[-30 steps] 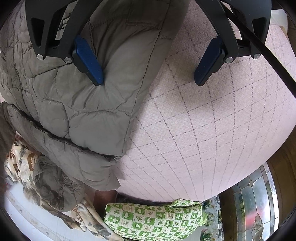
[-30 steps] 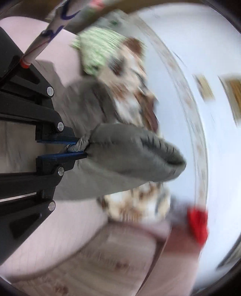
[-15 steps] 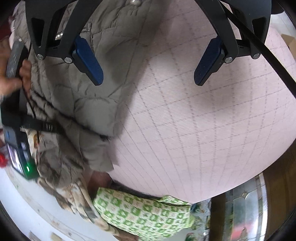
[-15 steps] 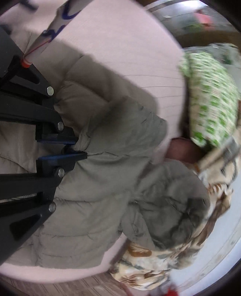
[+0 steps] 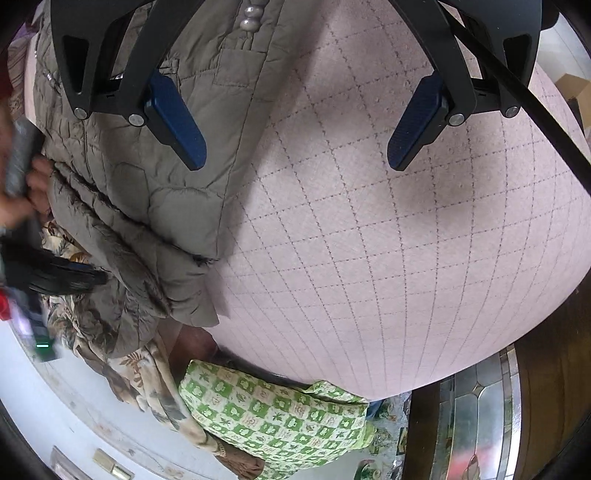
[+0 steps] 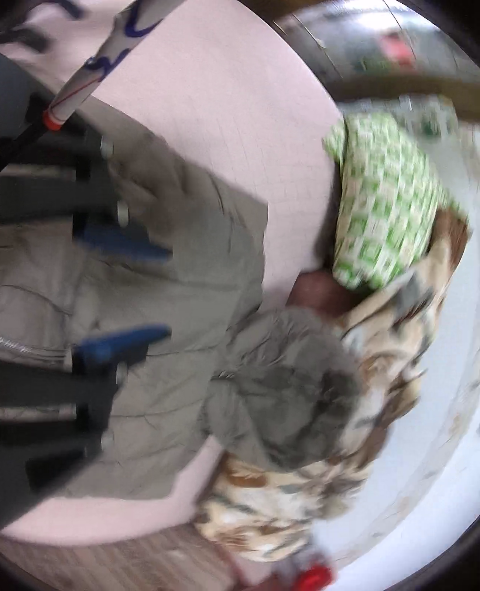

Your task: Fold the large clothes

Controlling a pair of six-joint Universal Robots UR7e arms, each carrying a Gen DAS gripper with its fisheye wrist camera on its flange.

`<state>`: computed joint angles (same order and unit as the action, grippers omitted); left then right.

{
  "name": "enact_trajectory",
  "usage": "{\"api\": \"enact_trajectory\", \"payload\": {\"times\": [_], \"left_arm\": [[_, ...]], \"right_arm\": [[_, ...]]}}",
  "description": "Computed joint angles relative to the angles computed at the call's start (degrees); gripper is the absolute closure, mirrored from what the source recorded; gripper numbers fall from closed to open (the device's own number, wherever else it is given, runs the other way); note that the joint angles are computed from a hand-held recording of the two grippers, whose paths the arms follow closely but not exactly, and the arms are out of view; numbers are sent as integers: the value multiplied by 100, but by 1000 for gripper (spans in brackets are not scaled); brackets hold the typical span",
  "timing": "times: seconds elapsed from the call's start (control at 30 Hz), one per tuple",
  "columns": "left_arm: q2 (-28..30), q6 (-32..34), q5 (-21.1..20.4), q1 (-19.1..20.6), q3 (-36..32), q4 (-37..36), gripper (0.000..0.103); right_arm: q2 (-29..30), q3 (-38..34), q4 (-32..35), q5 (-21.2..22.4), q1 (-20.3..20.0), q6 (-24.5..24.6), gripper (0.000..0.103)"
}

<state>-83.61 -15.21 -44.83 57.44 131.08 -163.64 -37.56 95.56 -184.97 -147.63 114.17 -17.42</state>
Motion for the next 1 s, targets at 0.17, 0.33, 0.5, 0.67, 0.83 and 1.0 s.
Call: {"api": "enact_trajectory", "payload": {"times": [0.17,0.33,0.5,0.67,0.83,1.0], "left_arm": [[150,167,149,-32,-45,-156,5],[279,176,177,-52,-123,-59,5],[272,393,316,-278,45,-236,5],[315,487,281,-591,-127,100,5],[799,303,-170,-534,-818,555,5],[1165,885,-206,-332,-853,-246,5]], "right_arm": [[189,-582,1623,765,-511,1660,89],[744,-917,1801,772,-374,1263,97],[196,-409,1503,1329,-407,1322,88],[-554,250,839,965,-306,1280,68],[-956,224,636,235,-246,972,54],[-1037,-307,485,201,-308,1015,22]]}}
